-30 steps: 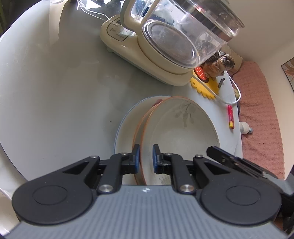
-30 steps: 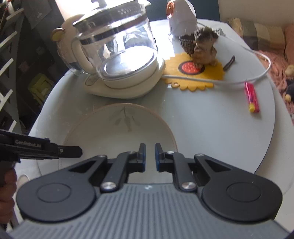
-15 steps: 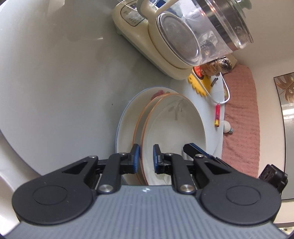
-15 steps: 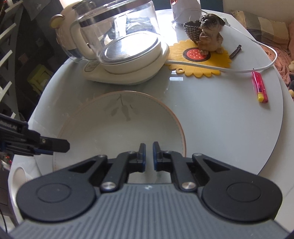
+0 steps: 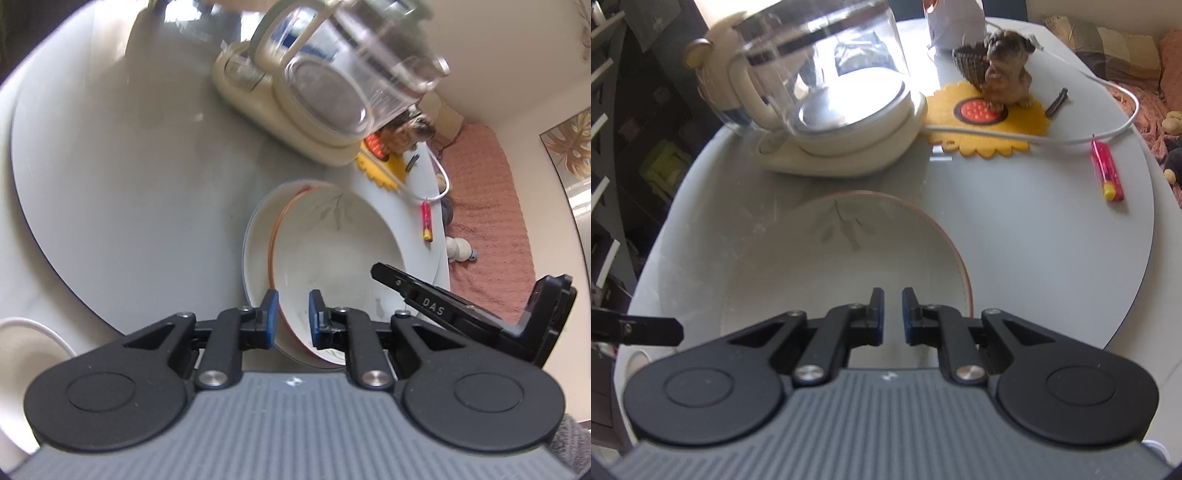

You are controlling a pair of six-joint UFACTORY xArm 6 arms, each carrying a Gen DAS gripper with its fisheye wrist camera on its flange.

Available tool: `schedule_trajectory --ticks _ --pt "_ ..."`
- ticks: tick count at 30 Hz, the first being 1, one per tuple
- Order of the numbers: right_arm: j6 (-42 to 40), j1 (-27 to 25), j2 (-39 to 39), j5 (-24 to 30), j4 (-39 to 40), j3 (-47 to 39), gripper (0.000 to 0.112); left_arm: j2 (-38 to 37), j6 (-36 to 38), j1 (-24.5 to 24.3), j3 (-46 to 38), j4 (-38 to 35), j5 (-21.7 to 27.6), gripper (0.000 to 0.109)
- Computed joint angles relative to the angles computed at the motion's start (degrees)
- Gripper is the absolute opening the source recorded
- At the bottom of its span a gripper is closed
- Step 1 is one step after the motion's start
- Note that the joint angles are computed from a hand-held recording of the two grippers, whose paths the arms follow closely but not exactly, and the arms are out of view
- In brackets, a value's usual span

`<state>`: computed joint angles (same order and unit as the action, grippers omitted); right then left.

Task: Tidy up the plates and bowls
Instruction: 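Lift the held plate with both grippers and lower it onto the plate stack, then open both grippers to release the plate on the stack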

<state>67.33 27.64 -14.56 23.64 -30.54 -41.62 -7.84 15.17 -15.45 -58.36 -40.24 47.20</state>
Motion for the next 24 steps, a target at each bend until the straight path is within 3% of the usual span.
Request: schedule_trajectory --ticks 5,11,18,24 --pt "5.46 3.03 -3.6 4.81 -4.63 -1.78 0.013 -5.15 1.48 -1.21 1.88 3.12 -3.4 0.018" --pt "13.25 9.48 -8.22 12.98 -9.14 -4.9 0.013 -10.2 5.57 -0.56 2.55 2.69 -3.17 0.019" --pt "21.18 19.69 -9.16 25.47 -13.43 -11.0 0.013 -15.55 10.5 1.92 3.73 0.26 1.26 0.019" --pt "24.86 26.9 -8.24 32.09 -15.56 -14.83 0.013 -20.54 13.21 3.34 5.88 0.9 4.53 0.019"
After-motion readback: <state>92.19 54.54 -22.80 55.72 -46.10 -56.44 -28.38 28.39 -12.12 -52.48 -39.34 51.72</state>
